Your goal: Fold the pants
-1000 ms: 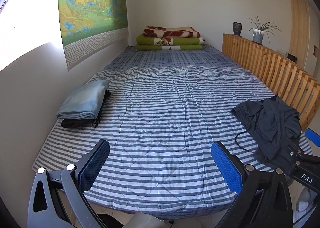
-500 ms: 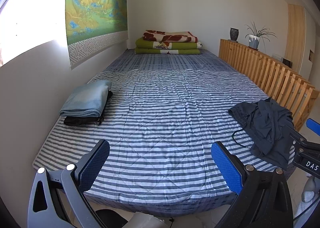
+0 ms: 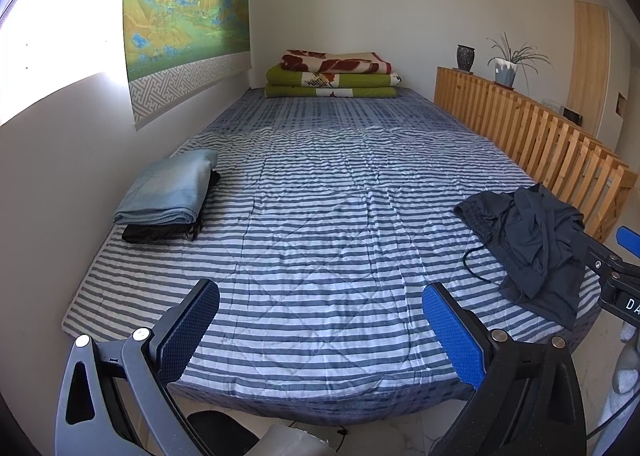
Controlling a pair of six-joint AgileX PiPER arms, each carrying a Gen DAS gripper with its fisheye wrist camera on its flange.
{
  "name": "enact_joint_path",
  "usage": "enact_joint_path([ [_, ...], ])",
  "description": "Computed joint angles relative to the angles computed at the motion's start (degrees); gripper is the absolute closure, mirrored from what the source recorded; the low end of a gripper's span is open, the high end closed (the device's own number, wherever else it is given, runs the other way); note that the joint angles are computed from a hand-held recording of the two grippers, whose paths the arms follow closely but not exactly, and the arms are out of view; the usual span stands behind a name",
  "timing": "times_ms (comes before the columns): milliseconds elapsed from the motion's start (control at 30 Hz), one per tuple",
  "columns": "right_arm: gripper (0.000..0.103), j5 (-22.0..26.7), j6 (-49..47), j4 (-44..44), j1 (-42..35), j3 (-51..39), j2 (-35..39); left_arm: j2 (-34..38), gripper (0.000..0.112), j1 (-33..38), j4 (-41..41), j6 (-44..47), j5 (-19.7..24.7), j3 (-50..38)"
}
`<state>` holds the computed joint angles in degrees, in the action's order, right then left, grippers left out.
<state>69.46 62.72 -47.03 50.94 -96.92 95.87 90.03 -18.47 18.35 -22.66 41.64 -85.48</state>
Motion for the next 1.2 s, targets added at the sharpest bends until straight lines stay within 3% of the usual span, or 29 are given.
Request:
enact_joint_path([
  [433,0.002,-3.06,3.24,0.48,-1.02,4.85,-1.4,1.57,0.01,-1.18,0.91,-1.26,0.18,-0.58],
  [867,0.002,-2.44,2.18,1.03,-1.1,3.78,-0.42,1.6,0.01,-0.61,0.99,-1.31,-0.57,0.52],
  [1200,0.003,-7.94,0.56,4.45,-4.05,7.93,-0.29,6.0,0.01,0.16,-2.21,1.04,-0.08,-1.43],
])
